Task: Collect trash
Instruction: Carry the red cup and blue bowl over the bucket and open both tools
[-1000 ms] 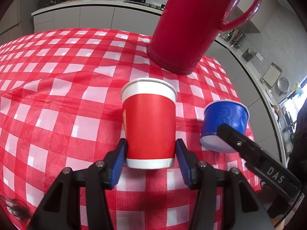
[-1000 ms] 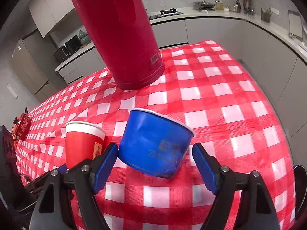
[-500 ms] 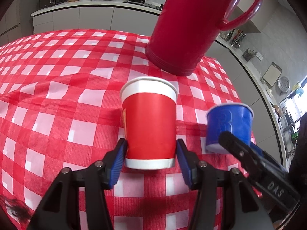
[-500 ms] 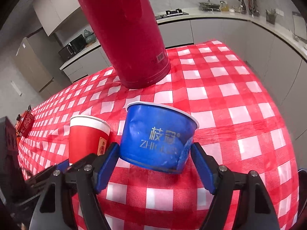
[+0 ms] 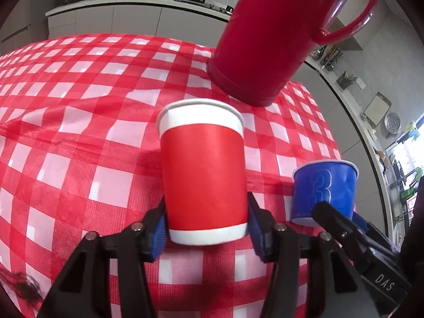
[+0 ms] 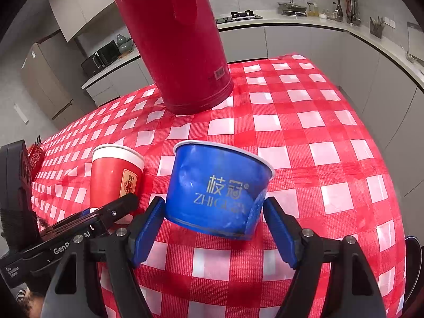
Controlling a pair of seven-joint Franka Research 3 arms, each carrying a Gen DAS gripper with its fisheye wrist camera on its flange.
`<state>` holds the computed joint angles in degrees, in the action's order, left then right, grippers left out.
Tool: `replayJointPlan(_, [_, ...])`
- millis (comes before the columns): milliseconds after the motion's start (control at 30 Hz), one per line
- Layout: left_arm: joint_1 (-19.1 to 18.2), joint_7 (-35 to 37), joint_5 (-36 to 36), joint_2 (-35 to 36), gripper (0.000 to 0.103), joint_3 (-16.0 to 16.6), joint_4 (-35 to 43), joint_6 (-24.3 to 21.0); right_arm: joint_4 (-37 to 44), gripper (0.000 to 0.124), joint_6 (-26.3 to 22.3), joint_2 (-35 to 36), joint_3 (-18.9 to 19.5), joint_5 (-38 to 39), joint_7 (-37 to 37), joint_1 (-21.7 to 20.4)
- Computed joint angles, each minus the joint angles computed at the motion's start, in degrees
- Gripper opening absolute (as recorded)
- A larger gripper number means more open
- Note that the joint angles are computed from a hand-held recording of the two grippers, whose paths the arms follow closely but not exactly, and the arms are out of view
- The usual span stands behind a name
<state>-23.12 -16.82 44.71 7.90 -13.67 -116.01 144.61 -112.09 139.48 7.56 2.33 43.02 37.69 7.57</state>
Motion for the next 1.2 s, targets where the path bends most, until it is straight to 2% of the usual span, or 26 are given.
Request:
replayJointPlan(333, [-1.0, -0.1, 3.3, -1.2, 0.052, -0.6, 0.5, -3.0, -1.1, 0.077, 0.4, -1.0, 0.0, 2.0, -1.7, -0.1])
replayJointPlan(700, [-2.7, -1.6, 5.6, -3.5, 0.052, -2.9, 0.7, -7.5, -3.7, 0.077, -2.3, -4.4, -1.5, 6.0, -5.1, -1.1])
replayJointPlan(967, [-4.9, -3.2, 6.2, -2.1, 0.052, -3.9, 3.2, -11.4, -5.8, 0.077, -6.6, -6.9, -3.6, 8.0, -7.9, -2.9])
replayJointPlan(1200, [-9.0, -4.5, 7.8, 2.1, 0.052, -4.4, 9.7, -16.9, -6.7, 0.077, -11.6, -8.7, -6.1, 9.5, -11.3, -5.3])
